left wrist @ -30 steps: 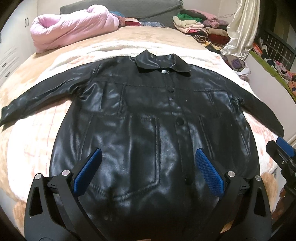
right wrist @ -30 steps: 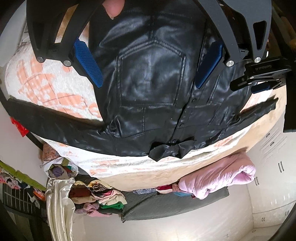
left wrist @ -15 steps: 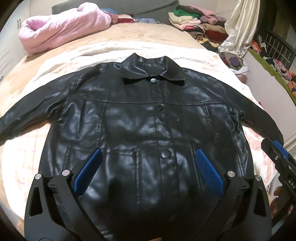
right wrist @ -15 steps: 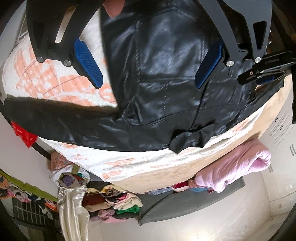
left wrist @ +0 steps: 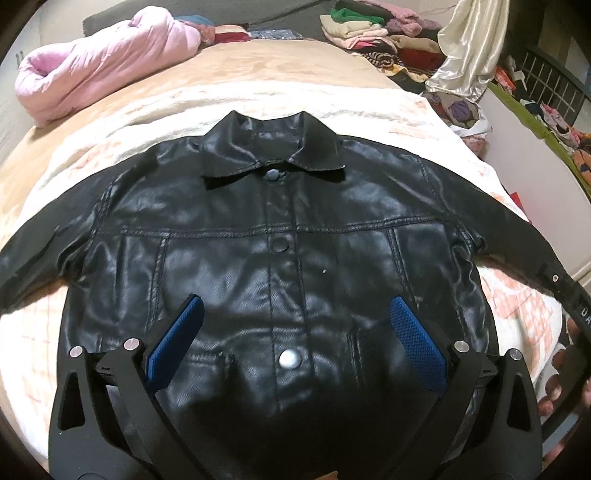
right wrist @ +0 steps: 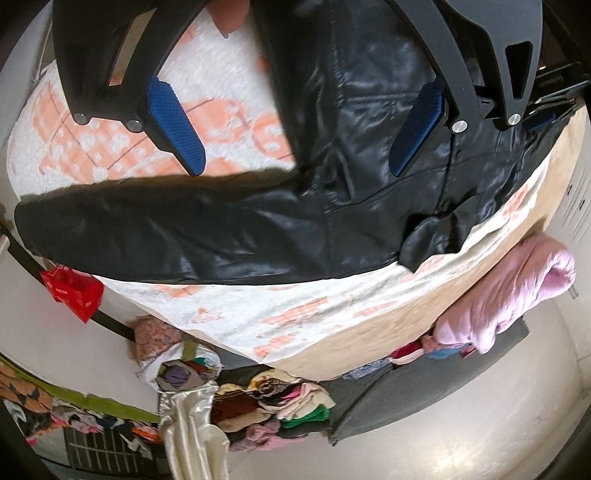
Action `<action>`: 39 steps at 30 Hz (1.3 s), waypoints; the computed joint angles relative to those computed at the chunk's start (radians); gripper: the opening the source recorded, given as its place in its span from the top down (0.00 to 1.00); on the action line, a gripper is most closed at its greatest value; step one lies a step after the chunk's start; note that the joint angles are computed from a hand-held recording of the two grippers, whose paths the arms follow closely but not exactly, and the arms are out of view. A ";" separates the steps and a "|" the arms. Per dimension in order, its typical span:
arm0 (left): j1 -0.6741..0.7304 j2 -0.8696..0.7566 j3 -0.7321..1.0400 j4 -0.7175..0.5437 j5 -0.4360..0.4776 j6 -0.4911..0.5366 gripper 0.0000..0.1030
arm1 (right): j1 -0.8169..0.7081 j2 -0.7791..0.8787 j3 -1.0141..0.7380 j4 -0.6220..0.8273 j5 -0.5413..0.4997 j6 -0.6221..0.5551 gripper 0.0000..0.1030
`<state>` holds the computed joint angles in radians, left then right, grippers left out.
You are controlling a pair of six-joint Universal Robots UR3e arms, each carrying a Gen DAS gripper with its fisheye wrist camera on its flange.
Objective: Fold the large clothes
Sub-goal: 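Move the right tool over to the jacket sleeve cuff beside it, then close the right tool on the sleeve cuff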
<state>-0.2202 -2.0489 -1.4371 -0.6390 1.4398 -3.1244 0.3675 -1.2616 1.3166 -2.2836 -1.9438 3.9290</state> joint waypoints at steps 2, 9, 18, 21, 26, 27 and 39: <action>-0.008 -0.031 0.045 -0.016 0.004 -0.009 0.08 | -0.020 -0.010 0.022 -0.002 0.000 0.009 0.04; -0.035 -0.134 0.177 -0.062 0.007 -0.023 0.08 | -0.126 -0.074 0.177 -0.059 0.041 0.075 0.04; -0.077 -0.235 0.310 -0.120 0.035 -0.039 0.08 | -0.252 -0.167 0.383 -0.112 0.057 0.186 0.04; -0.093 -0.266 0.357 -0.137 0.051 -0.044 0.08 | -0.313 -0.202 0.461 -0.141 0.070 0.225 0.04; -0.122 -0.304 0.427 -0.167 0.082 -0.068 0.08 | -0.422 -0.252 0.598 -0.265 0.126 0.304 0.04; -0.127 -0.312 0.445 -0.179 0.085 -0.077 0.08 | -0.448 -0.264 0.638 -0.314 0.138 0.322 0.04; -0.156 -0.373 0.588 -0.263 0.124 -0.168 0.08 | -0.658 -0.297 0.865 -0.666 0.264 0.410 0.04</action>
